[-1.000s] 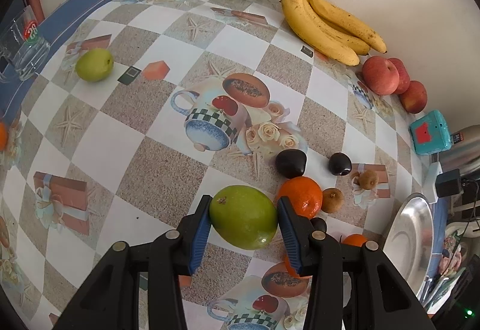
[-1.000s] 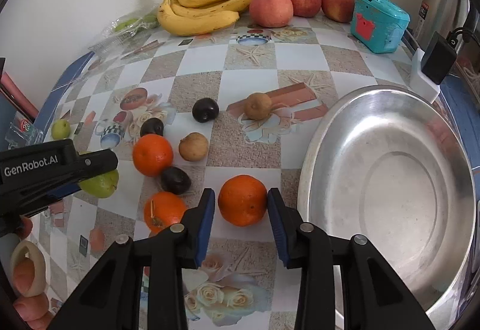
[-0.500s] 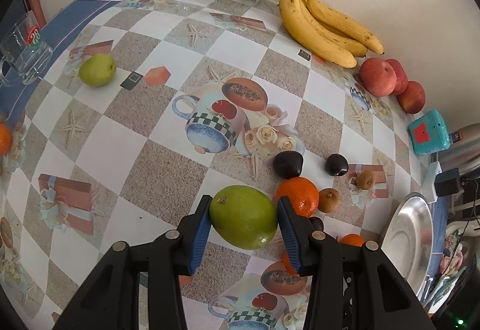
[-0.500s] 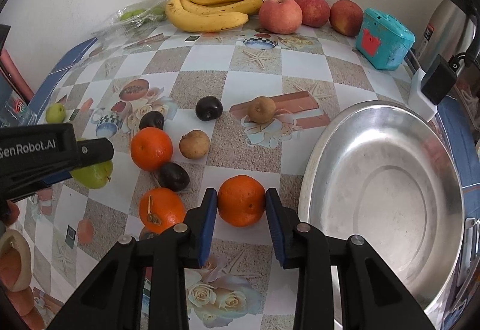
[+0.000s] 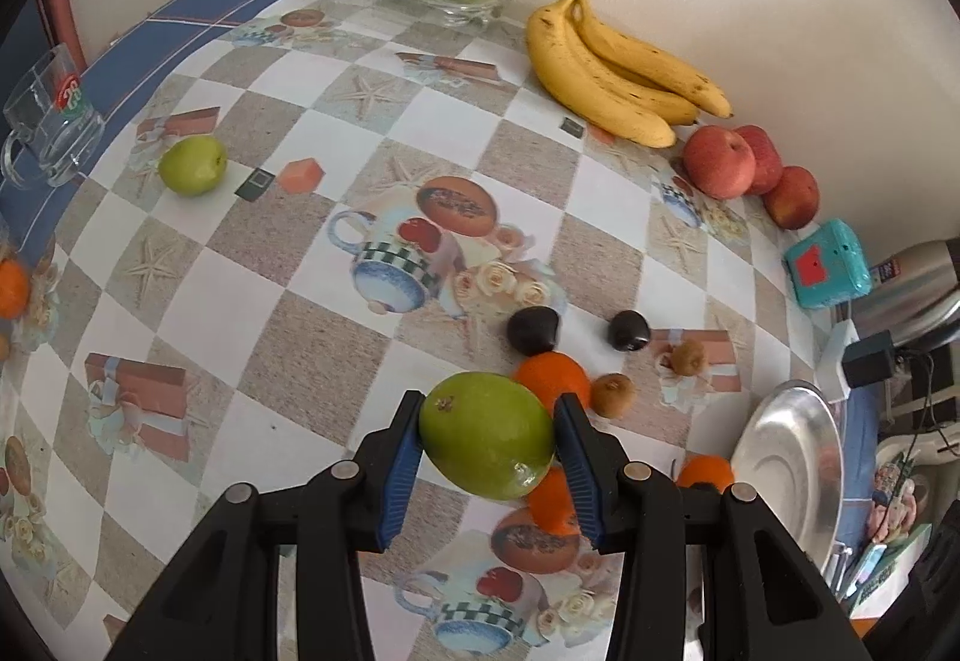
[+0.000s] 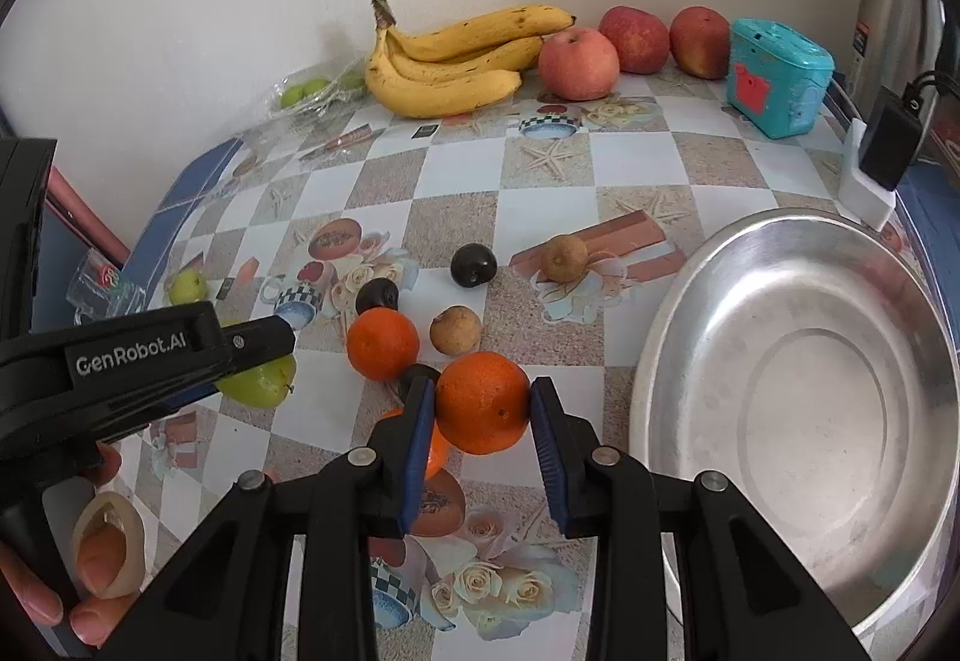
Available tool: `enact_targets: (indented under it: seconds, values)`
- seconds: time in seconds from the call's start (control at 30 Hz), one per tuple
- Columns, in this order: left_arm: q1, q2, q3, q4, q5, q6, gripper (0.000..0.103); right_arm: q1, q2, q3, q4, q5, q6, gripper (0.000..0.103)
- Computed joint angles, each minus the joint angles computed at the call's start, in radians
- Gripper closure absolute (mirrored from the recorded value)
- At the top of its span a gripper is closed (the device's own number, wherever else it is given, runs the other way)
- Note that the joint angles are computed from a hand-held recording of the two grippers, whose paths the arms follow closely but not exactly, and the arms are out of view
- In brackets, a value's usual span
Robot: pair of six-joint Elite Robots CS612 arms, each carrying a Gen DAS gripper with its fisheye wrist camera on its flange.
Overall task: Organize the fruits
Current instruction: 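Carry the pear and orange over the steel bowl with both grippers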
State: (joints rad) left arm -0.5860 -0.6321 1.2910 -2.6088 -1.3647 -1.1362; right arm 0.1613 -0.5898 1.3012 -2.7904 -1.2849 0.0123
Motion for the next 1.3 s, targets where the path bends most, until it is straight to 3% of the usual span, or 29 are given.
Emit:
enact_targets:
  seconds: [0.13,0.3,0.43,0.57,0.8,0.93,1.0,1.13,1.3]
  values:
    - [-0.013,0.007,-0.023,-0.006,-0.001,0.044,0.063,-0.012,-0.01,0.016,-0.039,-0.031,0.02,0.069]
    - [-0.032,0.03,-0.073,-0.034,-0.027,0.147,0.063,-0.043,-0.025,0.05,-0.077,-0.12,0.097,0.069]
    - [-0.031,0.044,-0.094,-0.034,-0.063,0.168,0.063,-0.061,-0.033,0.068,-0.079,-0.186,0.124,0.069]
    - [-0.015,0.028,-0.061,-0.028,-0.039,0.128,0.063,-0.077,-0.033,0.077,-0.073,-0.186,0.155,0.069]
    - [0.021,-0.034,0.06,-0.025,-0.01,0.034,0.062,-0.065,-0.027,0.059,-0.025,-0.175,0.136,0.069]
    - [0.035,-0.073,0.127,-0.008,0.025,-0.014,0.038,-0.051,-0.033,0.059,-0.031,-0.134,0.105,0.069]
    - [0.041,-0.084,0.152,-0.016,0.026,-0.037,0.038,-0.042,-0.038,0.062,-0.035,-0.11,0.09,0.069]
    - [0.052,-0.094,0.176,0.018,0.008,-0.061,0.026,-0.022,-0.046,0.064,-0.044,-0.096,0.054,0.069]
    - [0.066,-0.117,0.228,-0.001,0.005,-0.123,0.026,-0.009,-0.046,0.059,-0.032,-0.082,0.038,0.069]
